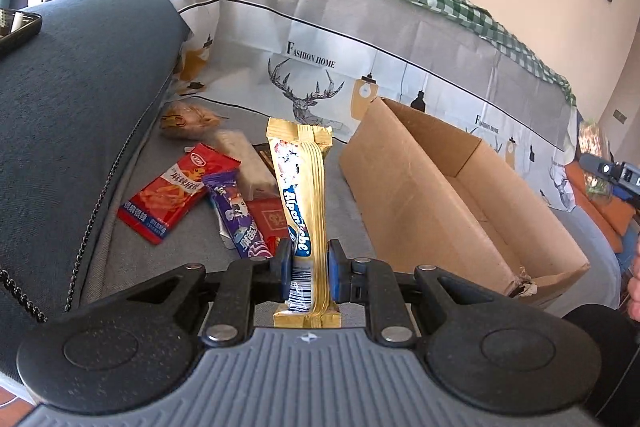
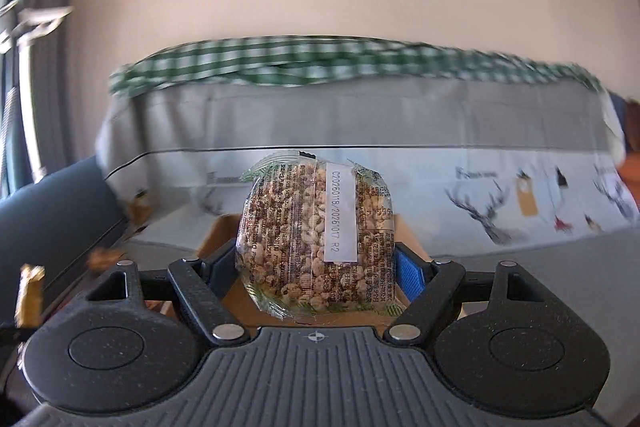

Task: Organize snacks
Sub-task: 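Carry the yellow bar with left tool while right tool carries nut bag to box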

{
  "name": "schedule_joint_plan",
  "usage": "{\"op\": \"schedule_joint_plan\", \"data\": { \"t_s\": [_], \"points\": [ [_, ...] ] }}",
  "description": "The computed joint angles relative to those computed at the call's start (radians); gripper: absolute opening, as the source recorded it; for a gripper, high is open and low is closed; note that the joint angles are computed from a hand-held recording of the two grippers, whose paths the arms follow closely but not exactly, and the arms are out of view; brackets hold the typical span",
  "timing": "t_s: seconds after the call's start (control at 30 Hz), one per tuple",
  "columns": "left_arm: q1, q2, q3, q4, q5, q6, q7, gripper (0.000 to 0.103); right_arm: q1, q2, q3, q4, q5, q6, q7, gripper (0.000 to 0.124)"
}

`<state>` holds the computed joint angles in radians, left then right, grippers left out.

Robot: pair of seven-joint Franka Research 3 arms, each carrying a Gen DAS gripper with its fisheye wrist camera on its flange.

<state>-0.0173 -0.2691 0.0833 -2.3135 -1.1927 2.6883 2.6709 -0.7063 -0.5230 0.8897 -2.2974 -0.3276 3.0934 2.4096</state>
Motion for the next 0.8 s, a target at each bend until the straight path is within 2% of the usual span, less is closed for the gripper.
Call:
{"op": "schedule_joint_plan", "data": {
  "t_s": [0.03,0.1,0.2,0.4,0.57,0.8],
  "points": [
    [0.001,-0.004,-0.003,-0.004,0.007,0.005,-0.008,0.019,-0.027,-0.014,0.021,-0.013,0.010,0.007,0.033,0.080],
    [0.000,-0.013,-0.007,-0.012,0.021,0.013,-0.017,0.019,-0.035,-0.026,0.026,-0.040,0.044,0.011,0.079,0.080],
    [-0.009,-0.029,-0.008,-0.025,0.048,0.027,-0.033,0.019,-0.050,-0.063,0.025,-0.087,0.093,0.081,0.114,0.080],
    [-0.043,-0.072,-0.010,-0.051,0.116,0.058,-0.143,0.019,-0.058,-0.045,0.036,-0.107,0.181,0.121,0.074,0.080],
    [-0.090,-0.091,-0.009,-0.045,0.191,0.056,-0.251,0.019,-0.072,-0.003,0.052,-0.083,0.212,0.106,0.028,0.080],
    [-0.186,-0.060,-0.017,0.033,0.182,0.095,-0.313,0.019,-0.104,-0.023,0.087,-0.080,0.224,0.114,-0.010,0.080]
  ]
}}
